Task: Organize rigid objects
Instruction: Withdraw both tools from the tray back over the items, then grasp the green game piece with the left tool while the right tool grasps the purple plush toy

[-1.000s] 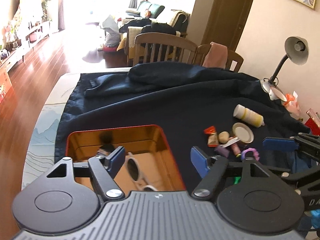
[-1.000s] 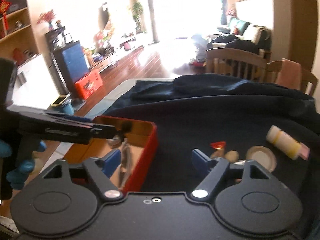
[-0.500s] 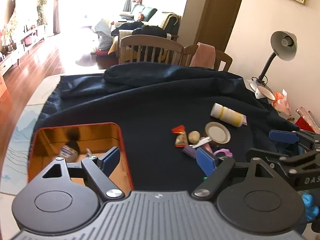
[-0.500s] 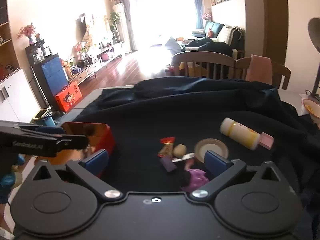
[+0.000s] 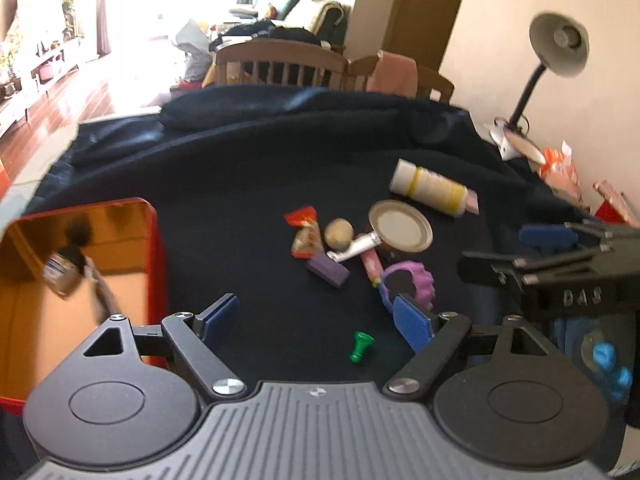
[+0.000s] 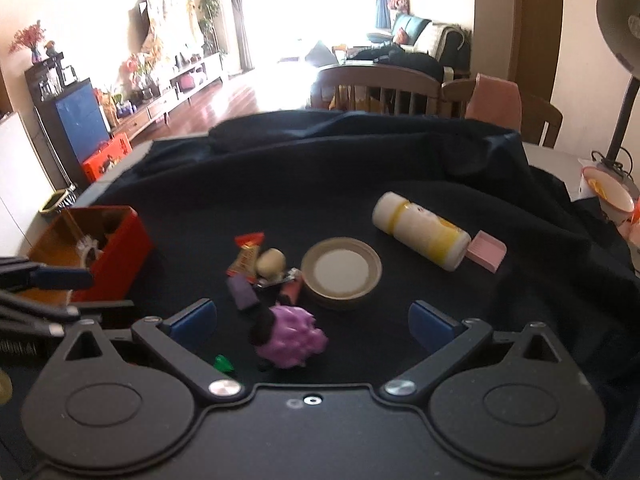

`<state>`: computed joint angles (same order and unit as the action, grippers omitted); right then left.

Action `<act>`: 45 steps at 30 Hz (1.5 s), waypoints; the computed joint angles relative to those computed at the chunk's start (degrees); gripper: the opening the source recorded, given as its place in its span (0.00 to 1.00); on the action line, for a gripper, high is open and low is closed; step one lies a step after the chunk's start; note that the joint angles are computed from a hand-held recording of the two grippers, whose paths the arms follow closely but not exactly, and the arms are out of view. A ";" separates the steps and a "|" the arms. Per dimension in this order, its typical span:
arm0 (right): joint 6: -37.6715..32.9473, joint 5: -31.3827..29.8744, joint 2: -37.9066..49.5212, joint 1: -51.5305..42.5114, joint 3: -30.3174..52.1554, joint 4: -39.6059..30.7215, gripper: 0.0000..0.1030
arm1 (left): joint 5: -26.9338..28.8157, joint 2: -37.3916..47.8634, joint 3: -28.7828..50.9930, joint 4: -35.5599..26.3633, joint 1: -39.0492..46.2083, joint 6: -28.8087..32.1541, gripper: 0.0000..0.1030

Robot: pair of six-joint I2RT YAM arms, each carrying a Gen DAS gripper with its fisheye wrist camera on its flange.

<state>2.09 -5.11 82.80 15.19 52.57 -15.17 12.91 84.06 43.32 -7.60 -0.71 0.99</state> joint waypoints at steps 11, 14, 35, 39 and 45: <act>-4.58 -4.45 9.18 -1.22 4.04 -0.94 0.99 | -6.04 10.73 -0.12 6.49 -7.34 -1.52 0.82; -4.95 -5.31 11.71 -1.24 5.56 -1.92 0.97 | -7.04 12.50 0.18 7.36 -8.21 -1.71 0.82; -6.42 -10.47 18.47 -1.94 10.35 -3.59 0.68 | -8.93 16.42 2.35 8.30 -11.41 -0.20 0.31; -6.46 -10.84 18.61 -1.75 10.65 -3.84 0.62 | -8.58 16.21 2.23 8.04 -11.38 -0.15 0.18; -6.20 -10.05 16.95 -1.36 8.98 -2.24 0.53 | -7.55 15.86 1.61 8.34 -10.87 -0.03 0.15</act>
<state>-4.11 -15.17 99.76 13.83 61.56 -17.41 5.37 99.92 44.93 0.74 -11.57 0.96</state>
